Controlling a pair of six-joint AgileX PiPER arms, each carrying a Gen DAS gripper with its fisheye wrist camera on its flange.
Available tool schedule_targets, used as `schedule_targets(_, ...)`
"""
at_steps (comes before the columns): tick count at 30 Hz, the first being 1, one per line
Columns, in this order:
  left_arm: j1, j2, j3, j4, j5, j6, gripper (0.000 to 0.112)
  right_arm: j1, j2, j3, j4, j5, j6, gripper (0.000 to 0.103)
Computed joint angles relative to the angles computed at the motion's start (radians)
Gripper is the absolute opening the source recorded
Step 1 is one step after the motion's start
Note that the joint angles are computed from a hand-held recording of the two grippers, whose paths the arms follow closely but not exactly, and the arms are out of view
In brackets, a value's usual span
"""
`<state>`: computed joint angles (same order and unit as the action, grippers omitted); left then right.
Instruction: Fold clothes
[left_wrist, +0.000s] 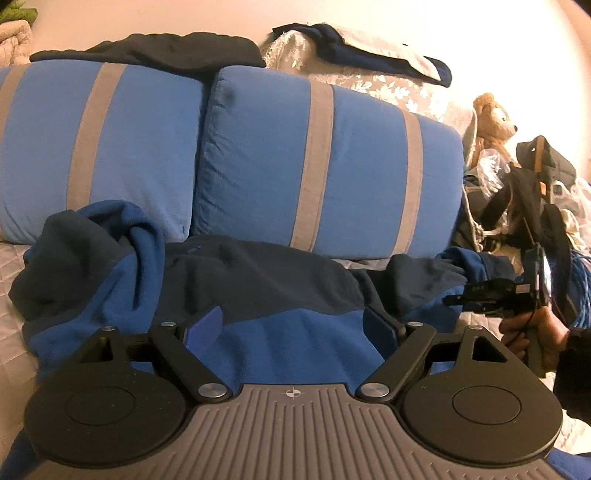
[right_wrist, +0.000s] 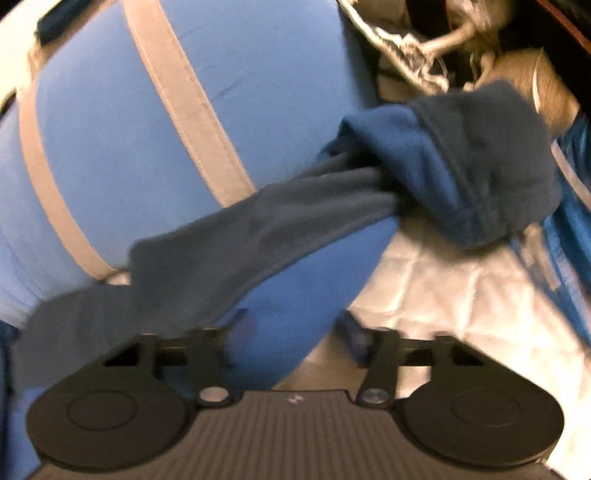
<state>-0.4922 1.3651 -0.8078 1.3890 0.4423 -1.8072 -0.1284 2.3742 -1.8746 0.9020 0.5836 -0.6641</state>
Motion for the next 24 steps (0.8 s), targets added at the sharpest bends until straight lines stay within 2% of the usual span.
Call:
schedule_targets(2, 0.008, 0.001, -0.001, -0.008, -0.01, 0.006, 0.084, 0.009, -0.046, 0.062, 0.035, -0.028, -0.066, 0.016)
schedule_targets(4, 0.016, 0.0, -0.001, -0.011, -0.022, 0.006, 0.084, 0.019, -0.106, 0.138, 0.075, -0.056, -0.16, 0.014)
schedule_targets(12, 0.033, -0.009, 0.009, -0.007, -0.045, -0.017, 0.084, 0.001, -0.386, 0.419, 0.324, 0.027, -0.546, 0.011)
schedule_targets(20, 0.047, -0.018, 0.021, 0.032, -0.058, -0.073, 0.084, 0.027, -0.618, 0.599, 0.354, 0.182, -0.649, 0.01)
schedule_targets(24, 0.068, -0.019, 0.023, 0.012, -0.079, -0.075, 0.084, 0.088, -0.663, 0.65, 0.325, 0.197, -0.686, 0.01)
